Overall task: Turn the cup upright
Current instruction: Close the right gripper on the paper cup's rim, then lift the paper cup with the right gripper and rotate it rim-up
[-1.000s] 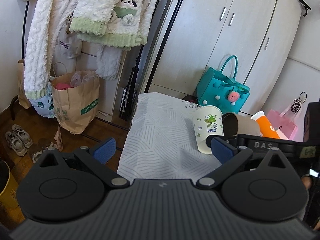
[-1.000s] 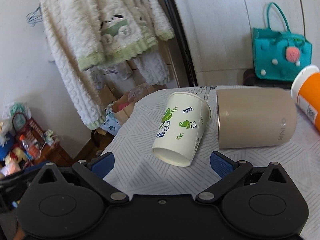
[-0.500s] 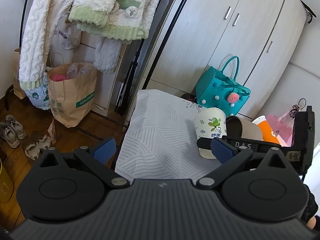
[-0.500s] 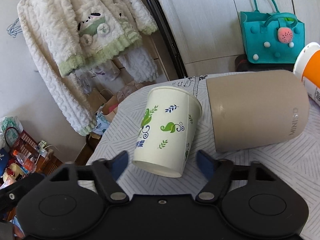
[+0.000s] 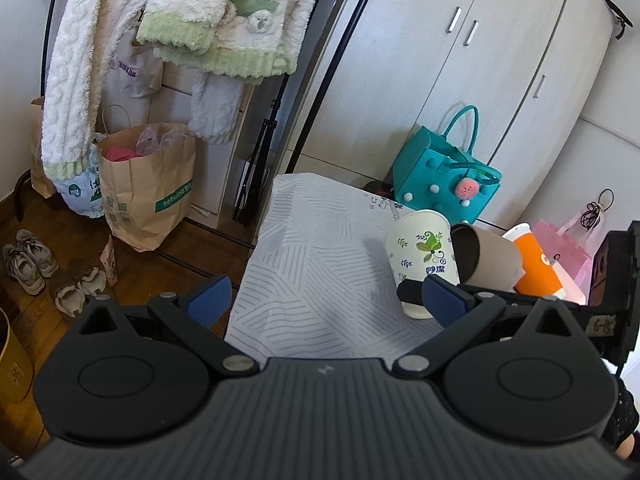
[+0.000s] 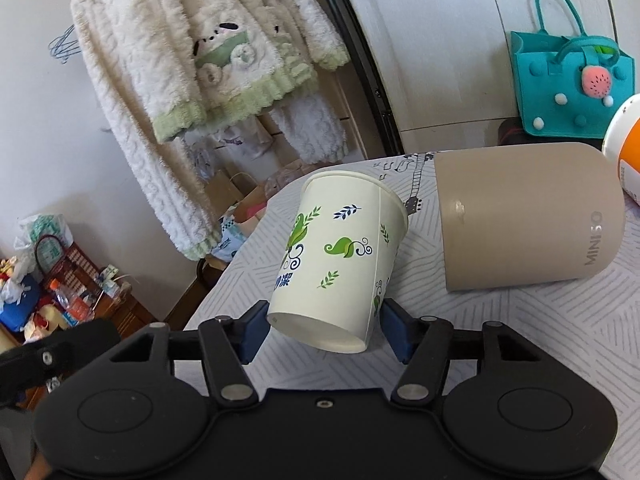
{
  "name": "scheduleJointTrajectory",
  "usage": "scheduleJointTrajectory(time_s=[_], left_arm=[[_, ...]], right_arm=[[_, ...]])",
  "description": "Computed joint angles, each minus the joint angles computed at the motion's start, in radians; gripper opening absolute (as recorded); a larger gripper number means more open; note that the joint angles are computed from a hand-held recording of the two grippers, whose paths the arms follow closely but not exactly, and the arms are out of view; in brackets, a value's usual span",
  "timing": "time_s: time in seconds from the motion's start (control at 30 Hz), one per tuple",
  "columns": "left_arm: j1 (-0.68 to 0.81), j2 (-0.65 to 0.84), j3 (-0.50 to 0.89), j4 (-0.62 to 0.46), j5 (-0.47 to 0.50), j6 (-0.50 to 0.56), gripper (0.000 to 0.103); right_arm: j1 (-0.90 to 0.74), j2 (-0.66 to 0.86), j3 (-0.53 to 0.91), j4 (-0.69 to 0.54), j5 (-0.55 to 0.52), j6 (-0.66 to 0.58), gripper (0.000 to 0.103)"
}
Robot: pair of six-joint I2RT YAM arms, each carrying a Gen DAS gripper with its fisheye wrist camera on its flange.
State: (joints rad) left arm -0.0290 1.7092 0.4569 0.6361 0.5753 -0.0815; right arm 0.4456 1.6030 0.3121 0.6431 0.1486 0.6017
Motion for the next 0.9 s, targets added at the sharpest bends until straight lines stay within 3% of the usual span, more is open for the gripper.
scheduleJointTrajectory(time_s=[0.27, 0.5, 0.67, 0.9], left_arm=[[-0.01, -0.092, -0.041, -0.044, 0.002, 0.001, 0.103], [-0.017, -0.182, -0.07, -0.123, 0.028, 0.025, 0.103], [-0.043, -0.262, -0.09, -0.207, 0.035, 0.047, 0.103], [-0.133, -0.383, -0.125, -0.339, 0.008, 0.086, 0.103]], right_arm=[[0.046, -0.121, -0.072, -0.033, 0.014, -0.019, 0.066], [0.122, -0.362, -0.142, -0.188, 0.063, -0.003, 0.066], [0.2, -0.612, -0.182, -0.413, 0.115, 0.028, 0.066], [0.308, -1.036, -0.204, -0.897, 0.216, 0.109, 0.066]])
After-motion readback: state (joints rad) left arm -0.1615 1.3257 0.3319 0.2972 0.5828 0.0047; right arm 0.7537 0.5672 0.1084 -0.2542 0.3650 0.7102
